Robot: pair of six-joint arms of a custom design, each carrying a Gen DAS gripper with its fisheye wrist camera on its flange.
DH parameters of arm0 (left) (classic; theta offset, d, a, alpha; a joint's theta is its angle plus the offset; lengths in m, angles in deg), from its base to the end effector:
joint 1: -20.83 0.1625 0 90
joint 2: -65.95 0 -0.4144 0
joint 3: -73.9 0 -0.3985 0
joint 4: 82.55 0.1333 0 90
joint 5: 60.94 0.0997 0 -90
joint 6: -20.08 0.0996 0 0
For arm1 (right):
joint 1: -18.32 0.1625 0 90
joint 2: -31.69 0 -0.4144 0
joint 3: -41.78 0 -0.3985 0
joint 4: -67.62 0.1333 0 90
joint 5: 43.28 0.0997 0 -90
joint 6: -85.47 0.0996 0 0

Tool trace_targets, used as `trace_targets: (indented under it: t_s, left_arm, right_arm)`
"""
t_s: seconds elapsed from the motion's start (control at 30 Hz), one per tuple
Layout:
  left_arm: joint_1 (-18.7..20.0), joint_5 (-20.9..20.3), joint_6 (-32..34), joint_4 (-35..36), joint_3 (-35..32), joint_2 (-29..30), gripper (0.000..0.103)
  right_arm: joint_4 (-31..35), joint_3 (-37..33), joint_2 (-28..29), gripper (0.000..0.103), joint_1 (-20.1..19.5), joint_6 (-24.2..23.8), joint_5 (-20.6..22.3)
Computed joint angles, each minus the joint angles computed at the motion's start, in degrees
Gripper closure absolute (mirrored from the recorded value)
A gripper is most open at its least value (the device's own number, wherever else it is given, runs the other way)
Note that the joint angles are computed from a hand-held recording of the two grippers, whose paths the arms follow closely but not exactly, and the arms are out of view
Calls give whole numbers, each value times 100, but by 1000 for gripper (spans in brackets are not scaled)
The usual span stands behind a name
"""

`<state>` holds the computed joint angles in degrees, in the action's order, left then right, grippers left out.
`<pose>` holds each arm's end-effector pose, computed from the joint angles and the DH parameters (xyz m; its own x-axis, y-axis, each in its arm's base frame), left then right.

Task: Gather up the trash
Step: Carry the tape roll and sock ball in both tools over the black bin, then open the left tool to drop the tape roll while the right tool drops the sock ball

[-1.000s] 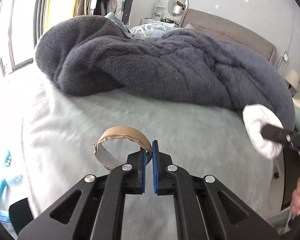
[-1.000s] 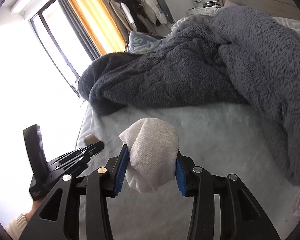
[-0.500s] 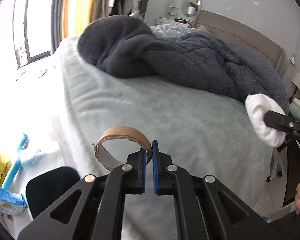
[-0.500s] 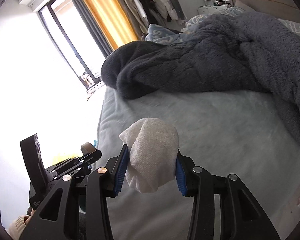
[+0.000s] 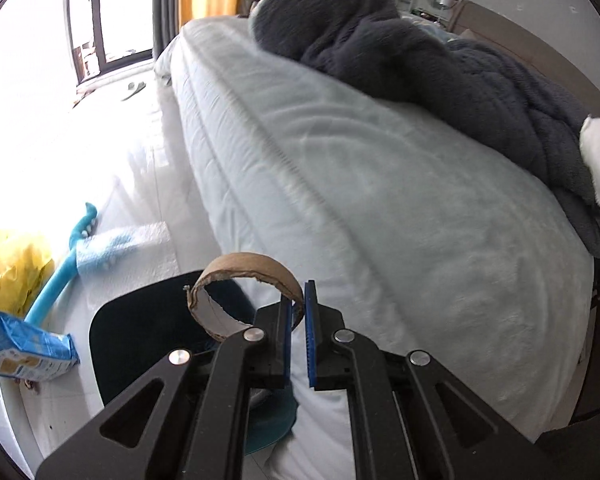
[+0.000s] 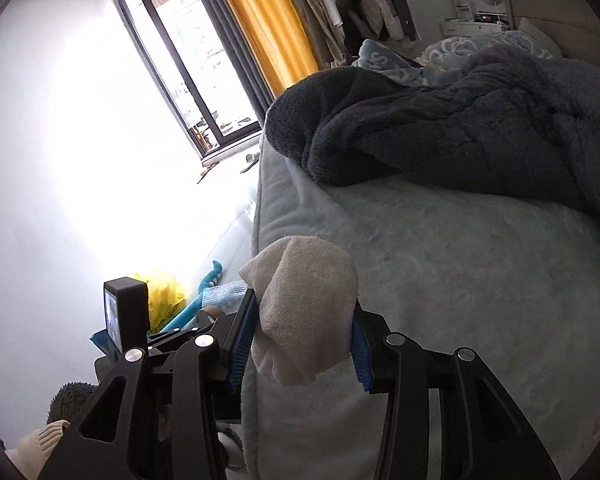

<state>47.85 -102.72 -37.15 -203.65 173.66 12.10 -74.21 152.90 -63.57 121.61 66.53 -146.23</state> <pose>-0.4412 -0.4580 0.1213 -0.7961 -0.0012 -0.6052 0.3544 0.8096 -0.4678 0.2190 -0.4446 0.4463 -0.8653 -0.3464 0.3622 -0.4936 0.7139 -0.4967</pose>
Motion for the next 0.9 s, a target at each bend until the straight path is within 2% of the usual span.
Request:
trace_targets:
  t_s: [0.4, 0.6, 0.9]
  left_arm:
    - [278, -291, -595, 558, 462, -488, 96]
    - [495, -704, -937, 876, 638, -739, 96]
    - [754, -1317, -1053, 1027, 892, -1021, 95]
  right_arm:
    - [-137, -78, 634, 60, 431, 78, -111]
    - [-149, -144, 971, 60, 581, 138, -99]
    - [-149, -241, 1545, 60, 730, 221, -140]
